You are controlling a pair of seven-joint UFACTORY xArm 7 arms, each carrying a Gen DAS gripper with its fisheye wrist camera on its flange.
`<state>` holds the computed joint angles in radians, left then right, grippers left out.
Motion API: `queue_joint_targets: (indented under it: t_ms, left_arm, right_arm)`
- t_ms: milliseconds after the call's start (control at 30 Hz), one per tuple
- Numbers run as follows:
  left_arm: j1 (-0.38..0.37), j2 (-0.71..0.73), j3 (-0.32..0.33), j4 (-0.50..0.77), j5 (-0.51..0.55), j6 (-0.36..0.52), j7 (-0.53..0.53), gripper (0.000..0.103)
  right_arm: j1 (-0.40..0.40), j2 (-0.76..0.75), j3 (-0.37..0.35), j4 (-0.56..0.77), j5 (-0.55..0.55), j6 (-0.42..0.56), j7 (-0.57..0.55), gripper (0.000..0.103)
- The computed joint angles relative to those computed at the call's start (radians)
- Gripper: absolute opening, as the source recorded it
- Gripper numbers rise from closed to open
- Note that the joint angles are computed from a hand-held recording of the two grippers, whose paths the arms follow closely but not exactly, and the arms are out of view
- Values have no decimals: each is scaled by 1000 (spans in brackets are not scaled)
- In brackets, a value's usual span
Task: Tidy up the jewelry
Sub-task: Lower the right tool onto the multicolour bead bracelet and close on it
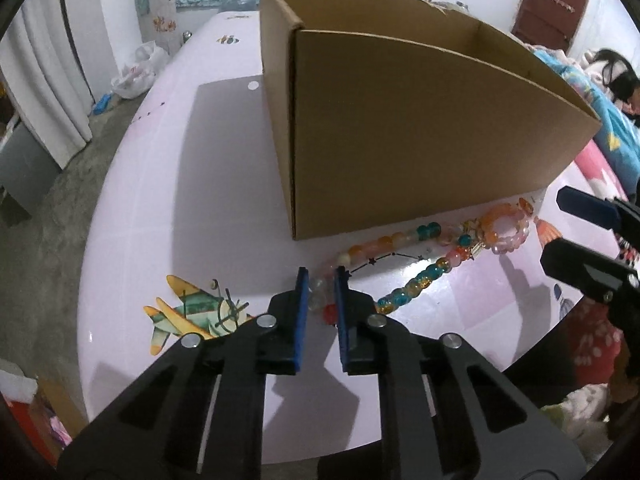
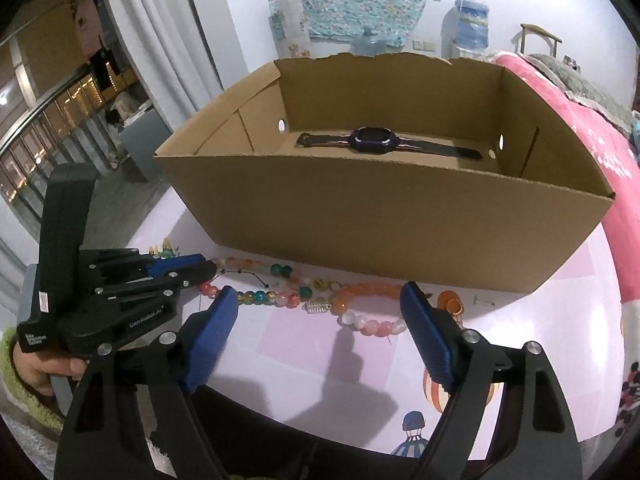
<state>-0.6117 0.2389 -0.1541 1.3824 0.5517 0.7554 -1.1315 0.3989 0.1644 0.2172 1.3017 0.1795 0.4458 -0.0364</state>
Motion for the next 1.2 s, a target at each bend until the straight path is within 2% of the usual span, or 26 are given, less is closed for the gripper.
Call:
queue_joint_targets:
  t_ms: [100,200,300,400,500,600,733,867,1000,1200]
  left_arm:
    - [-2,-6,1,-6,3,-31,-17,8]
    - [-3,-41,8,-39,50,-91,-68,8]
    - [10,-97,1,-92,85,-191,-124,8]
    - [22,-120,-16,-115,101,-232,-145,8]
    - [30,-127,-31,-134,90,-215,-149,8]
    - [33,-129,-42,-158,70,-195,-165,8]
    - [33,-140,-49,-195,70,-169,-182,8]
    - [35,-149,-57,-204,76,-145,-194,8]
    - [36,-154,-63,-205,92,-130,-196,8]
    - [40,-159,-69,-210,86,-131,-197,8]
  right_arm:
    - [-2,-5,1,-6,10,-3,-3,79]
    - [0,-15,-2,-16,-2,-12,0,79]
    - [-1,-20,-1,-24,1,-19,-3,79]
    - [-4,-22,3,-29,18,-20,-18,76]
    - [-7,-20,11,-28,49,-12,-42,72]
    - [-20,-13,30,-18,138,15,-108,64]
    - [-26,23,44,27,239,65,-172,50]
    - [-7,82,36,95,205,87,-159,41]
    - [0,149,39,177,181,129,-139,35]
    - [32,210,18,246,86,179,-68,28]
